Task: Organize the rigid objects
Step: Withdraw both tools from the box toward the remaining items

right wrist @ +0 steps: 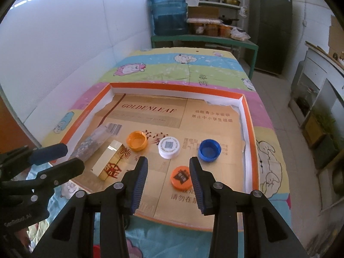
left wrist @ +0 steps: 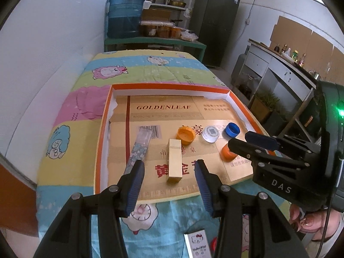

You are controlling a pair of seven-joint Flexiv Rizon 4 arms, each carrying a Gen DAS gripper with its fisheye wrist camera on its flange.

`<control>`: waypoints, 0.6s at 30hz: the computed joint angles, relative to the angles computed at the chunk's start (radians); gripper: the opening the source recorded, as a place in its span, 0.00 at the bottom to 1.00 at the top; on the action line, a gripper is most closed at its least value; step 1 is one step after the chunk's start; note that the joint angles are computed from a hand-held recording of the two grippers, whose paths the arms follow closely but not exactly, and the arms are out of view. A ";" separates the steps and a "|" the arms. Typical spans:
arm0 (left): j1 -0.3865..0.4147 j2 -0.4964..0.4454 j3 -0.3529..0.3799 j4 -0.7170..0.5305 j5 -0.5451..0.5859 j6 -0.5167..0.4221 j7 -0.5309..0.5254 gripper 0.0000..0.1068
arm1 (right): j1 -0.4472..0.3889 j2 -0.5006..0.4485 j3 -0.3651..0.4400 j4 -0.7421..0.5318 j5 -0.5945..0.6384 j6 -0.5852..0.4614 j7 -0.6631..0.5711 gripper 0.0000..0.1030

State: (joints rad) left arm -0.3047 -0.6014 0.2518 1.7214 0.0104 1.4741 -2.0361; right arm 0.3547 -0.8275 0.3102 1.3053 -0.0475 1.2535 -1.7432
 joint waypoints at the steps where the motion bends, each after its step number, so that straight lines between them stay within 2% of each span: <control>1: -0.004 0.002 0.003 0.003 0.002 0.001 -0.003 0.45 | 0.000 0.008 -0.002 0.013 0.001 0.007 0.001 0.40; 18: -0.062 0.051 0.051 0.071 0.038 0.031 -0.066 0.45 | -0.019 0.089 0.009 0.144 -0.008 0.079 0.018 0.40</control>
State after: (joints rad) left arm -0.3668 -0.5506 0.3031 1.7926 0.0479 1.5055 -2.1021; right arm 0.3354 -0.7385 0.3190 1.4490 -0.0559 1.3326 -1.7253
